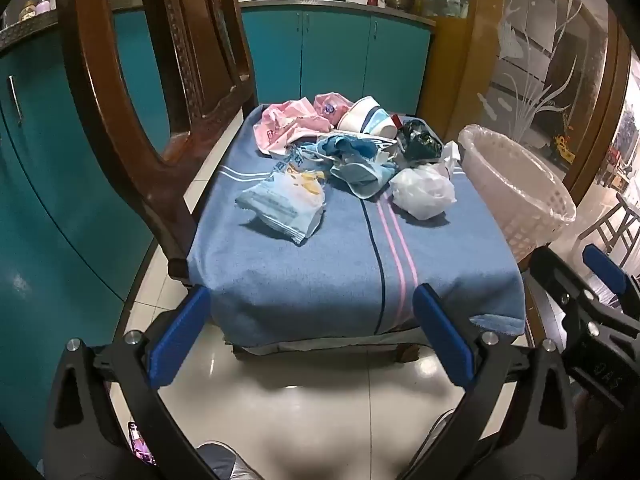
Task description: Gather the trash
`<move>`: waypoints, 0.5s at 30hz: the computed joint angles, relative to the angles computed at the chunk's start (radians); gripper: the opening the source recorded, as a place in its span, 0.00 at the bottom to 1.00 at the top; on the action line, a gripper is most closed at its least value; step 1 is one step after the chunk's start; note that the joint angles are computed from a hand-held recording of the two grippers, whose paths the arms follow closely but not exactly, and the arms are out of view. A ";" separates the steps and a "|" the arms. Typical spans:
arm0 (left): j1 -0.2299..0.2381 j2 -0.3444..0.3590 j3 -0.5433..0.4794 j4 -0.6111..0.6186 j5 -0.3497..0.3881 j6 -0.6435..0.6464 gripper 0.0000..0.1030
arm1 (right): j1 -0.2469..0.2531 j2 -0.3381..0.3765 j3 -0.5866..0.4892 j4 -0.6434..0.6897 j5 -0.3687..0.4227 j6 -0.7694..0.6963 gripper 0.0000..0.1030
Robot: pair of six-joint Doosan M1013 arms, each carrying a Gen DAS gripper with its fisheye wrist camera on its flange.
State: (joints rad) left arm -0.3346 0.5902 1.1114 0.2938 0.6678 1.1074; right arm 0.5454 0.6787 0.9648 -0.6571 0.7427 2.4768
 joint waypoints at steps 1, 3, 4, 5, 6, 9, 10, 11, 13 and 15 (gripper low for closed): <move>-0.009 0.002 -0.004 0.025 0.011 -0.010 0.98 | 0.000 0.000 0.001 -0.005 -0.003 0.005 0.98; -0.006 -0.003 0.005 0.014 0.001 -0.010 0.98 | 0.000 -0.002 0.004 -0.010 -0.010 0.013 0.98; -0.007 -0.009 0.018 0.025 -0.014 -0.018 0.98 | 0.000 -0.003 0.006 -0.012 -0.012 0.020 0.98; -0.007 -0.001 0.007 0.022 -0.005 -0.015 0.98 | 0.000 -0.004 0.008 -0.015 -0.015 0.027 0.98; -0.008 -0.003 0.010 0.027 -0.008 -0.021 0.98 | 0.000 -0.004 0.009 -0.016 -0.017 0.031 0.98; 0.005 0.001 -0.001 -0.030 -0.004 0.030 0.98 | -0.003 -0.009 0.017 -0.012 -0.020 0.030 0.98; 0.004 0.003 -0.002 -0.029 0.000 0.030 0.98 | -0.003 -0.011 0.020 -0.014 -0.023 0.031 0.98; 0.005 0.004 -0.004 -0.037 0.002 0.039 0.98 | -0.004 -0.012 0.022 -0.014 -0.025 0.030 0.98; 0.007 0.005 -0.004 -0.053 0.002 0.049 0.98 | -0.004 -0.020 0.029 -0.015 -0.023 0.031 0.98; 0.005 0.006 -0.006 -0.039 0.001 0.033 0.98 | -0.003 -0.019 0.028 -0.015 -0.022 0.032 0.98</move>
State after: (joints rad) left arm -0.3293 0.5963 1.1059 0.2553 0.6688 1.1401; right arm 0.5424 0.6596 0.9931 -0.6724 0.7209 2.5084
